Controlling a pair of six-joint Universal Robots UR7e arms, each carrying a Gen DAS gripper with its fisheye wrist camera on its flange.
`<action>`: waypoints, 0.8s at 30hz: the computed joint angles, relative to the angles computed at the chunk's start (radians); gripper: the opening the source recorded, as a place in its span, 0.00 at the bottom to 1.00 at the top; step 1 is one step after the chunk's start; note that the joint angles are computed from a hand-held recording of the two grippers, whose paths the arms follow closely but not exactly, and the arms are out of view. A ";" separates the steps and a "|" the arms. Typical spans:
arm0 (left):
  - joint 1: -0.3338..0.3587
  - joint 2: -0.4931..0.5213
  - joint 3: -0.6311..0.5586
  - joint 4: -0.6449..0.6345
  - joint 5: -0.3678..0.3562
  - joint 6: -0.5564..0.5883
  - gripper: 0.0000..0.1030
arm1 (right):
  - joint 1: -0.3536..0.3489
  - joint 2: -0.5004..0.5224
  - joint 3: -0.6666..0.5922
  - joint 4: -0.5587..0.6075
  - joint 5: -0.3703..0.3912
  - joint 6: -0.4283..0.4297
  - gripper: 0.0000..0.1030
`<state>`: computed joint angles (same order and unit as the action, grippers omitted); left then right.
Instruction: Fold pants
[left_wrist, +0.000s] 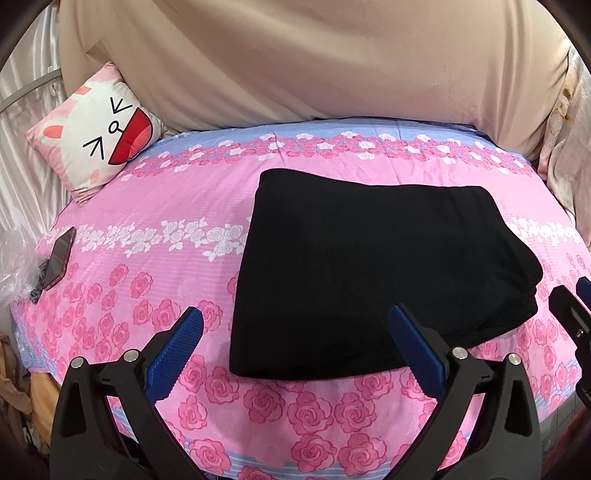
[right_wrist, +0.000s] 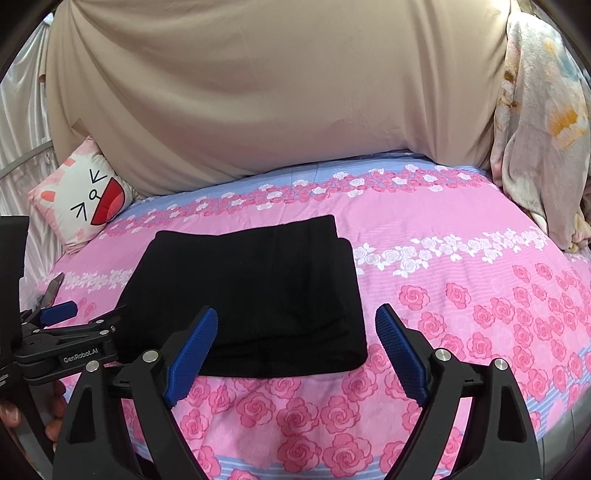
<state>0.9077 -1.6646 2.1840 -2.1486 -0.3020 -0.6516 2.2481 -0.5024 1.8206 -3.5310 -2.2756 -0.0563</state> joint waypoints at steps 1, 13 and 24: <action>0.000 -0.004 0.004 0.004 0.002 -0.004 0.95 | -0.001 0.002 -0.001 0.003 -0.001 0.003 0.83; 0.081 -0.059 0.075 -0.147 -0.089 0.124 0.95 | -0.070 -0.042 0.075 0.053 0.041 0.030 0.83; 0.134 -0.043 0.076 -0.201 -0.174 0.340 0.95 | -0.121 -0.002 0.033 0.107 -0.019 -0.134 0.74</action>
<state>1.0420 -1.7077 2.2602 -2.3495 -0.4760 -0.3118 2.1276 -0.5046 1.8539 -3.4244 -2.2942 -0.1904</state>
